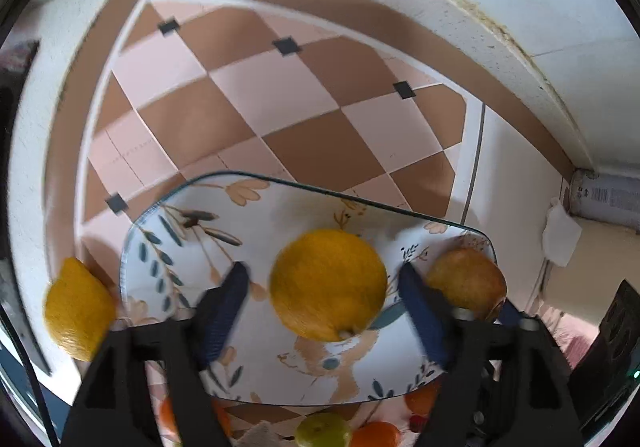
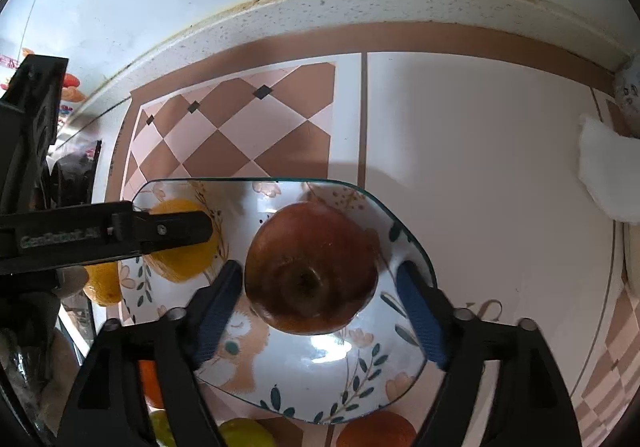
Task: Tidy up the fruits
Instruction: 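Carry the red apple onto the floral plate with the right tool while the left tool places the yellow citrus, then open both tools and lift them away from the plate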
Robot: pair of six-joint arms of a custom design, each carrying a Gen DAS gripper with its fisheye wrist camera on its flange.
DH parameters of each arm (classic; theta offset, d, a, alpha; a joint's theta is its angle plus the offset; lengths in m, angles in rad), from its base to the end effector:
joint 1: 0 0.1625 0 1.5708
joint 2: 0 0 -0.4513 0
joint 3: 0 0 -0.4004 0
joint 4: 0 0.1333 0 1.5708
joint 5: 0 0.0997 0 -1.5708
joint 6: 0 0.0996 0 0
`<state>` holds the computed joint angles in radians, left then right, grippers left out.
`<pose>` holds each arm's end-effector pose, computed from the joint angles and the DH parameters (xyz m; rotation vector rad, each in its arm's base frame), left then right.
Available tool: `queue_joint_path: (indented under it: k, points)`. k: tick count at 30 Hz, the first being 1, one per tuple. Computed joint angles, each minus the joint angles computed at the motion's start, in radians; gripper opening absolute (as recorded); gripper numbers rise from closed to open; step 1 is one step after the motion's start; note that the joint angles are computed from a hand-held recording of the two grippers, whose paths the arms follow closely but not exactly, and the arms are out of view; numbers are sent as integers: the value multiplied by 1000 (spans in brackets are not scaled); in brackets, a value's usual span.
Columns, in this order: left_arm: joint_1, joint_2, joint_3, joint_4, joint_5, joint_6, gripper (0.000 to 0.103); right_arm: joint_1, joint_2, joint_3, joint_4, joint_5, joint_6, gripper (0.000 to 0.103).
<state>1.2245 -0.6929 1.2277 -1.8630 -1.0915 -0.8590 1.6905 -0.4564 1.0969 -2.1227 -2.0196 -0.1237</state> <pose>-0.0918 -0.7826 0.1370 -0.5868 2.5454 -0.0994 0.1871 -0.8009 0.0239 0.3537 -2.6674 -0.1205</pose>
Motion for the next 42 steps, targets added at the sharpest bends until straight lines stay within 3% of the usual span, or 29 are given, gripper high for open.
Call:
queue_joint_path:
  k: [1,10,20,29,42]
  points:
    - [-8,2,-8,23,21,8,89,3,-4,4,-3,-10,12,92]
    - [-86,-67,86,54,176,-9,89,53,-91,143,-119,-169,31,93]
    - [-222,-252,319,48,359,-74,89,129,-249,340,-207,-221,68,93]
    - [-341,-396,483,28,392,-109,89,188,-410,515,-278,-210,103,93]
    - [-465,-508,580,56,373,-167,89,250,-577,640,-286,-165,120,93]
